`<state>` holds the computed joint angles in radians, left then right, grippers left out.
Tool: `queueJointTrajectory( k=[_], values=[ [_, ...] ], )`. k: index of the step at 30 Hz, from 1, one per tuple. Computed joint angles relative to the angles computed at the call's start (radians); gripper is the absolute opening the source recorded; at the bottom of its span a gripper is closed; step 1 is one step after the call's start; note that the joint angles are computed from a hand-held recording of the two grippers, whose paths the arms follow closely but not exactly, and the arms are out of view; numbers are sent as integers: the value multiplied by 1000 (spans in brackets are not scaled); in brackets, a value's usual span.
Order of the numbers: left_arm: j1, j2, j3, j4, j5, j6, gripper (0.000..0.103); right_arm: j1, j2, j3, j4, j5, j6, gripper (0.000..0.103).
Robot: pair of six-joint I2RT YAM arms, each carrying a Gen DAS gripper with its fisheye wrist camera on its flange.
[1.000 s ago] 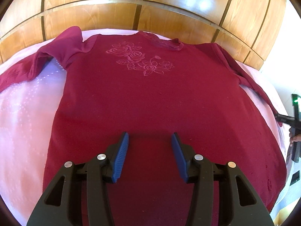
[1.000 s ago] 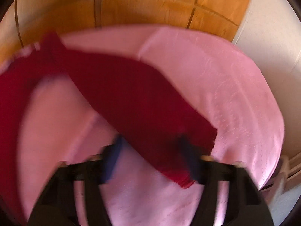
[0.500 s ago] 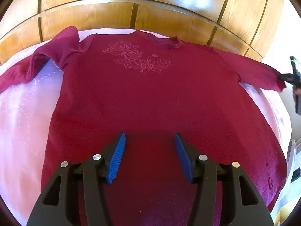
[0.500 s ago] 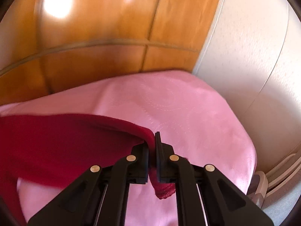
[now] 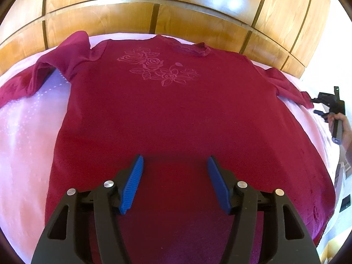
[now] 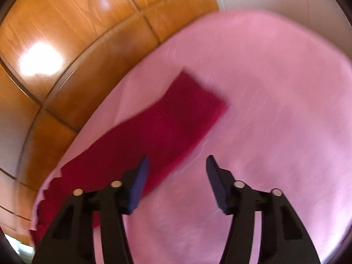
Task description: Fold small clothes
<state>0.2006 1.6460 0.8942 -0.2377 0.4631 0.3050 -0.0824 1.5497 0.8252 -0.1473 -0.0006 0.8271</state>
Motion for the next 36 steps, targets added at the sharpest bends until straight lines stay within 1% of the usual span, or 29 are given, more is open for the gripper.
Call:
queueJointTrajectory(
  k=[2,3,4,5,6,8,9,11,13,16,17,18,19,20,21,22,23,24,25,26,28,30,32,35,36],
  values=[
    [-4,0,-1,4,-7,-2,60,3,62,44,0,-8,12,50],
    [-6,-1,-2,8,-12,-3,60,16,98,73,3,25,16,48],
    [-9,-4,-8,16,-18,-6,60,34,116,90,-1,53,18,43],
    [-11,-6,-11,20,-23,-8,60,49,137,126,-39,78,9,17],
    [-13,-8,-12,20,-27,-9,60,60,140,157,-79,103,-11,7],
    [-12,-11,-10,15,-28,-19,60,102,77,152,-114,199,-61,6],
    [-9,-12,-11,15,-24,-27,60,116,17,132,-127,251,-81,6],
    [-10,-8,-14,28,-23,-30,60,110,-31,110,-181,305,-73,6],
    [-8,-4,-15,34,-15,-34,61,83,-2,108,-222,286,-66,6],
    [2,3,-4,19,0,-26,62,90,38,80,-188,260,-65,7],
    [4,2,3,7,2,-22,62,97,25,64,-181,265,-55,12],
    [8,2,11,-8,5,-19,62,111,16,59,-181,271,-39,21],
    [20,0,25,-38,20,-17,62,117,11,69,-195,270,-34,33],
    [33,-1,34,-56,36,-15,62,134,0,76,-219,290,-25,60],
    [50,-2,48,-82,53,-19,62,172,-36,71,-255,345,-13,67],
    [80,-3,63,-106,76,-31,62,216,-65,74,-287,389,-5,67],
    [112,0,78,-122,97,-45,62,264,-77,85,-301,409,-1,69],
    [160,12,105,-145,120,-61,62,321,-106,98,-316,423,-8,75],
    [188,21,123,-156,129,-74,62,356,-110,117,-312,434,-22,78],
    [238,41,153,-164,137,-90,62,407,-127,121,-311,450,-23,84],
    [309,78,199,-157,118,-109,62,533,-111,168,-295,434,-36,86],
    [376,138,270,-166,102,-133,62,629,-61,220,-285,432,-34,90],
    [444,217,369,-176,76,-182,62,734,33,308,-264,409,-50,90],
    [512,338,533,-194,30,-245,62,874,233,485,-265,401,-94,90],
    [525,370,580,-196,7,-263,62,896,282,528,-273,400,-107,90]
  ],
)
